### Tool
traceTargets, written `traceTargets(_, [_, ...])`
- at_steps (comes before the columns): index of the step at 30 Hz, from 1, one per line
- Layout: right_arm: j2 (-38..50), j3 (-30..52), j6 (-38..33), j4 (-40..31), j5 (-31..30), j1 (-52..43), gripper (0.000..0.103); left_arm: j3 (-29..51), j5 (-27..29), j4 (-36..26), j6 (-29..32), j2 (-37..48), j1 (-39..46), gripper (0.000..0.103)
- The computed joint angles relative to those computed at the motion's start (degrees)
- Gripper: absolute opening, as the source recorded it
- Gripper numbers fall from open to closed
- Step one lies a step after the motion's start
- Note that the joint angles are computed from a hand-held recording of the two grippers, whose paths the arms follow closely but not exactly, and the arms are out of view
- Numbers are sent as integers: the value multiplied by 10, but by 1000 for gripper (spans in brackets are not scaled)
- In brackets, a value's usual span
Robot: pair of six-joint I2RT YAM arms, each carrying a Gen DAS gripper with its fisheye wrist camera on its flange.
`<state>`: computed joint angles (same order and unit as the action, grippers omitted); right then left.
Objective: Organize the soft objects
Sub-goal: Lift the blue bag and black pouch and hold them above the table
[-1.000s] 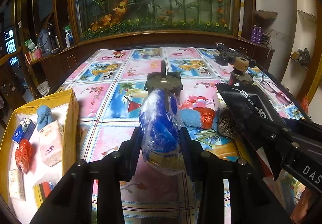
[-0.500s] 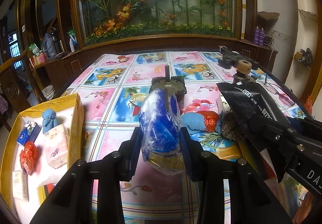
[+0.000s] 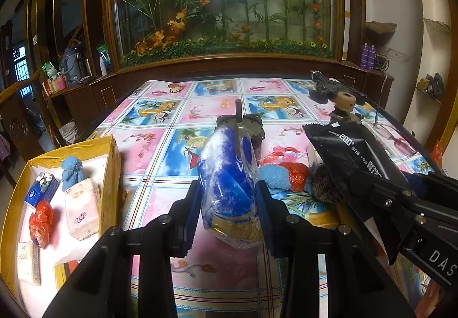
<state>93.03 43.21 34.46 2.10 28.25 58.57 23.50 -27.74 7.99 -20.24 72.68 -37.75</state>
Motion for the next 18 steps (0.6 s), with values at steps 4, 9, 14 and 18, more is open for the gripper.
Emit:
traceTargets(4, [-1,0,1,0,2,3,29,-1,4,-1,0,-5,2,37])
traceTargets(9, [-2,0,2,-1,2,3,29,-16,71,-1,-9,-38,41,37])
traceTargets(14, [-11,-2,0,-1,5,7,29,-22,104,5,-15,-47,59,37])
traceTargets(18, [-17,-4,0,-1,6,11,29,-24,90,10,-13,-48,46,37])
